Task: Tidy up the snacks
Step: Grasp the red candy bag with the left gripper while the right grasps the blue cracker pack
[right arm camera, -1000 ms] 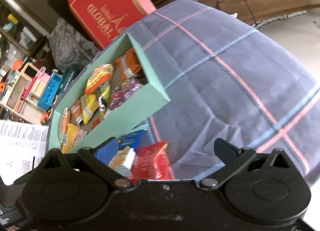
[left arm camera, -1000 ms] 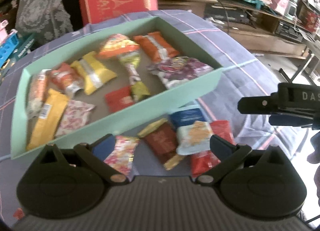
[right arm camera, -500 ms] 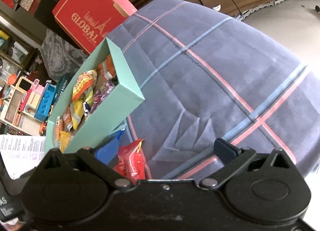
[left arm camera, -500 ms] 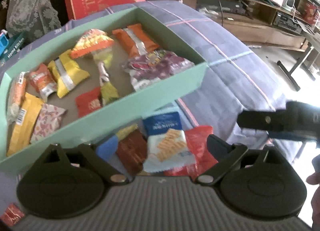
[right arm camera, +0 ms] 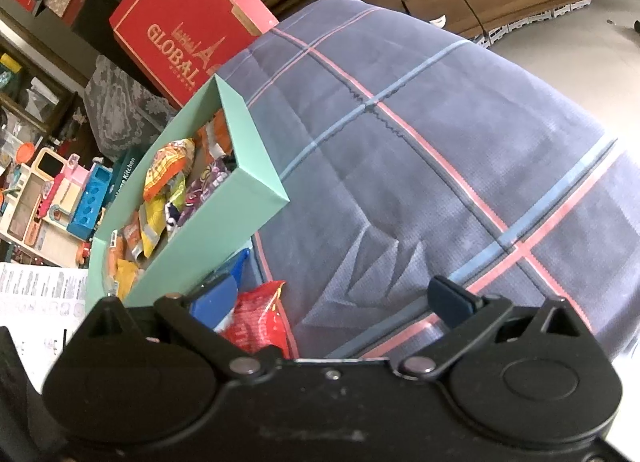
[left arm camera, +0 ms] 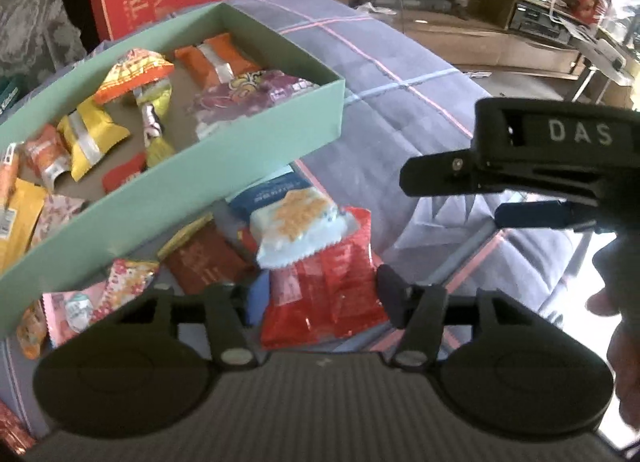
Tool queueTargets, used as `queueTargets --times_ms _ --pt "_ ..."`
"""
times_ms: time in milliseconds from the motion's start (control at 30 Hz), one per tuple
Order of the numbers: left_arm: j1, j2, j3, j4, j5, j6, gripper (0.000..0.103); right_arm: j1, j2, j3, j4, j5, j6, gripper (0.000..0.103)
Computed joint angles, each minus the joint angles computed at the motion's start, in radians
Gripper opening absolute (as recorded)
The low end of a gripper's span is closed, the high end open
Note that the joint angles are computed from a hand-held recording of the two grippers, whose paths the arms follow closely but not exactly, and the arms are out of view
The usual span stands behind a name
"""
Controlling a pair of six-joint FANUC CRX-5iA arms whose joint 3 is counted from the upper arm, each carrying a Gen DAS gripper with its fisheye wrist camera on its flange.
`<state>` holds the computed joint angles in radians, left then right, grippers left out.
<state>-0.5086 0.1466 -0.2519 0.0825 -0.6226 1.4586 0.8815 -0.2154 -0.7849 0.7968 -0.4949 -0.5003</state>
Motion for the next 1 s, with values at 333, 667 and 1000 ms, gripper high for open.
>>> queueTargets --times_ms 333,667,1000 --pt "0.128 -0.127 -0.164 0.135 -0.003 -0.154 0.055 0.021 0.109 0.101 0.039 0.027 0.154 0.103" --pt "0.212 -0.167 -0.243 0.205 0.015 -0.175 0.062 0.079 0.325 0.381 -0.152 -0.148 0.594 0.06" --pt "0.197 -0.158 -0.244 0.191 0.049 -0.183 0.066 0.08 0.321 0.358 -0.117 -0.188 0.496 0.037"
